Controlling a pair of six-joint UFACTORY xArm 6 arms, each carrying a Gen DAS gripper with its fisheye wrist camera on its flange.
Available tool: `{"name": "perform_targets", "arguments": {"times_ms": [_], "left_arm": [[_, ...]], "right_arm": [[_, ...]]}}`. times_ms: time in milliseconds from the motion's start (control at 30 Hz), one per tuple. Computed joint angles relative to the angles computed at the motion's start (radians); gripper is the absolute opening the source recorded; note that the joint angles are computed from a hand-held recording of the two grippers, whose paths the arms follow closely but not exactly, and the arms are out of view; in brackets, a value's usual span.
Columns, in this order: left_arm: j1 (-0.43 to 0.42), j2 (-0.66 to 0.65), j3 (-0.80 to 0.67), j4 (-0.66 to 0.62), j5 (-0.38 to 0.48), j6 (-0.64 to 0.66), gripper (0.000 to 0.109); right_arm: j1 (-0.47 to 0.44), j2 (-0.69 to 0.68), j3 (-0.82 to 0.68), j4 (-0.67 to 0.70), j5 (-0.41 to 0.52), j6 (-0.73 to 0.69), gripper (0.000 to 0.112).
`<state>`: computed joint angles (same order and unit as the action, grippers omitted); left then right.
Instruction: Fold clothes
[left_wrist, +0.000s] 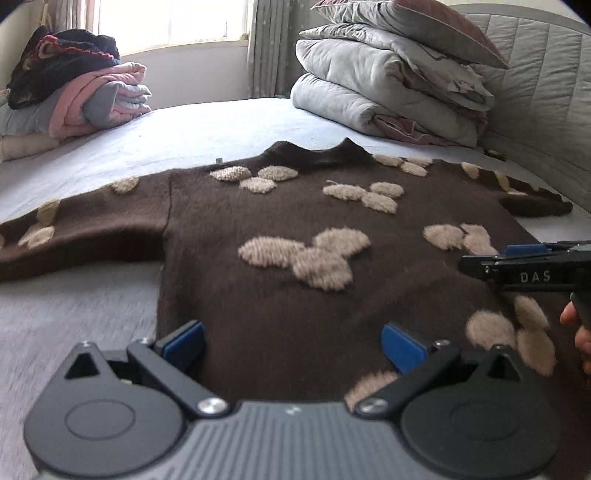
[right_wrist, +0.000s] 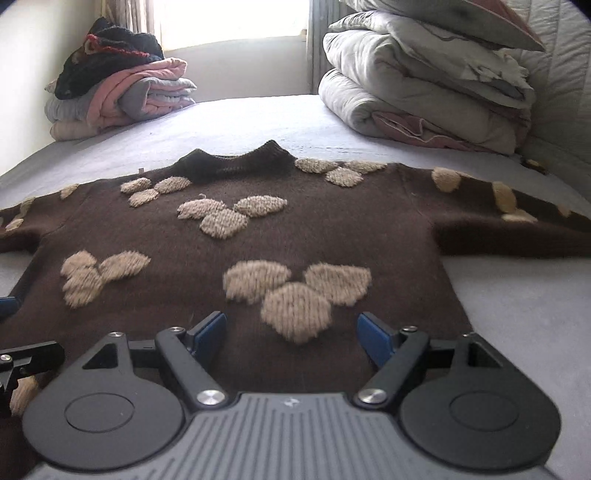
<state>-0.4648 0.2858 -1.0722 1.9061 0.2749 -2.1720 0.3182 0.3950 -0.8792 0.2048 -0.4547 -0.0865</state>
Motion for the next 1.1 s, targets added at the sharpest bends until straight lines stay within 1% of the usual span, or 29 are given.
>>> {"name": "perform_targets", "arguments": {"times_ms": [100,233,333,400,533,833,1100], "left_arm": [[-0.021,-0.037,0.050,0.023,0.019,-0.037,0.103],[-0.056,-0.075,0.106,0.059,0.063,-0.091,0.103],[-0.072,-0.097,0.137,0.056,0.083,-0.104,0.103],[-0.081,-0.107,0.152,0.052,0.092,-0.105,0.103],[-0.099,-0.126,0.181,0.069,0.114,-0.137,0.103],[-0.132,-0.154,0.223,0.051,0.149,-0.140,0.103],[-0.164,-0.178,0.260,0.027,0.182,-0.143,0.103]], "right_arm": [[0.005,-0.027,0.062,0.002,-0.043,0.010,0.082],[-0.002,-0.053,0.143,-0.039,-0.117,0.046,0.082],[-0.008,-0.071,0.194,-0.064,-0.159,0.078,0.082],[-0.017,-0.081,0.222,-0.088,-0.183,0.095,0.082],[-0.014,-0.091,0.255,-0.086,-0.217,0.105,0.082],[0.022,-0.110,0.288,-0.011,-0.230,0.065,0.084],[0.024,-0.149,0.339,-0.015,-0.225,0.076,0.085]]}}
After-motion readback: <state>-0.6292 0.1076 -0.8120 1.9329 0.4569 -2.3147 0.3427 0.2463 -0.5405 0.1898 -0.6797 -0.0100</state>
